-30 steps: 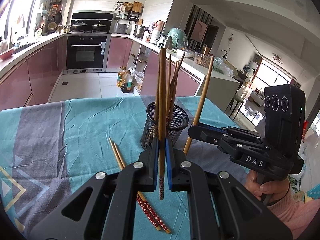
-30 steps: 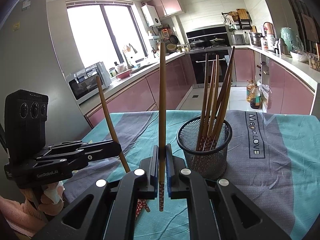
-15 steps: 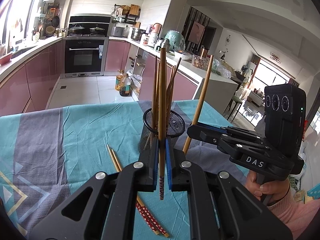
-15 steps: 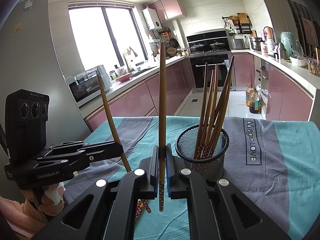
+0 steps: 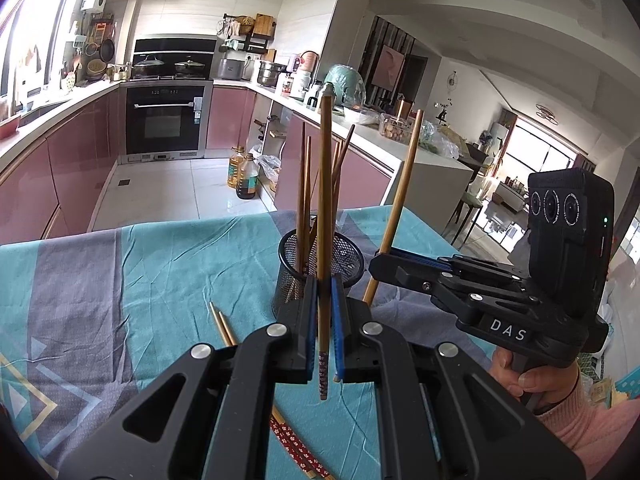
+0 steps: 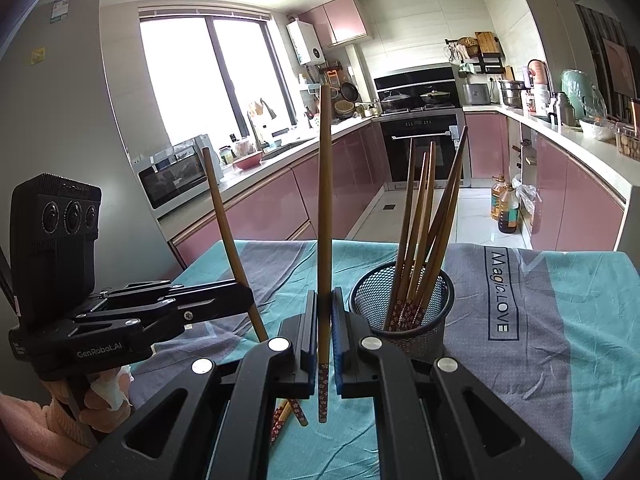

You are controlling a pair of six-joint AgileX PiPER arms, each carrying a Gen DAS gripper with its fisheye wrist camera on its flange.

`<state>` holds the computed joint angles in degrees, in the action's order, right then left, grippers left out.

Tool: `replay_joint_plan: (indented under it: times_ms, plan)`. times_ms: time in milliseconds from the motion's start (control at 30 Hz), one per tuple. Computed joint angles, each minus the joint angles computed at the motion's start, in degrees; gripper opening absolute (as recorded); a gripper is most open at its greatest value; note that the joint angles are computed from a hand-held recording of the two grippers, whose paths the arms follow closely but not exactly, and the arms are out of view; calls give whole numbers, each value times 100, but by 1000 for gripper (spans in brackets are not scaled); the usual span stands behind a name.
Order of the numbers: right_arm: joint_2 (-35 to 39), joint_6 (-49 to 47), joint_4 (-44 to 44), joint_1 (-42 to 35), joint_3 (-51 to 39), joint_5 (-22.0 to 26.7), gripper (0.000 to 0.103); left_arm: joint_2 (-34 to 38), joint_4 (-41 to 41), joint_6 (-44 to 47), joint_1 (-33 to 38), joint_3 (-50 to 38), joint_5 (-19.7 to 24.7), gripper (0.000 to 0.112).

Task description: Organize utensils

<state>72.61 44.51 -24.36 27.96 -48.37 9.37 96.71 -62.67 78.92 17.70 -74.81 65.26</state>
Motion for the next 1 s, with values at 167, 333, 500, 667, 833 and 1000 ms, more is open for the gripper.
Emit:
replay_joint_plan:
  times_ms: [167,333,500,667,833,1000]
  plan:
    - [-44,-135,108,-48,27,-23,6,-1,2,-39,-54,-67,10,7]
    - [-11,121,-152,-24,-41,18,6,-17,-32,-19,-67,-95,36,7]
    - [-34,257,-316,-46,-65,42,6,-10,-75,-15,-76,-152,52,7]
    - [-126,555,-642,-49,-42,79,6,35,-123,-37,-73,-245,79,7]
    - [-132,505,-629,-79,-104,110,6,60,-155,-58,-119,-319,47,7]
    - [-139,369,-528,-117,-136,113,6,84,-175,-73,-158,-401,19,7]
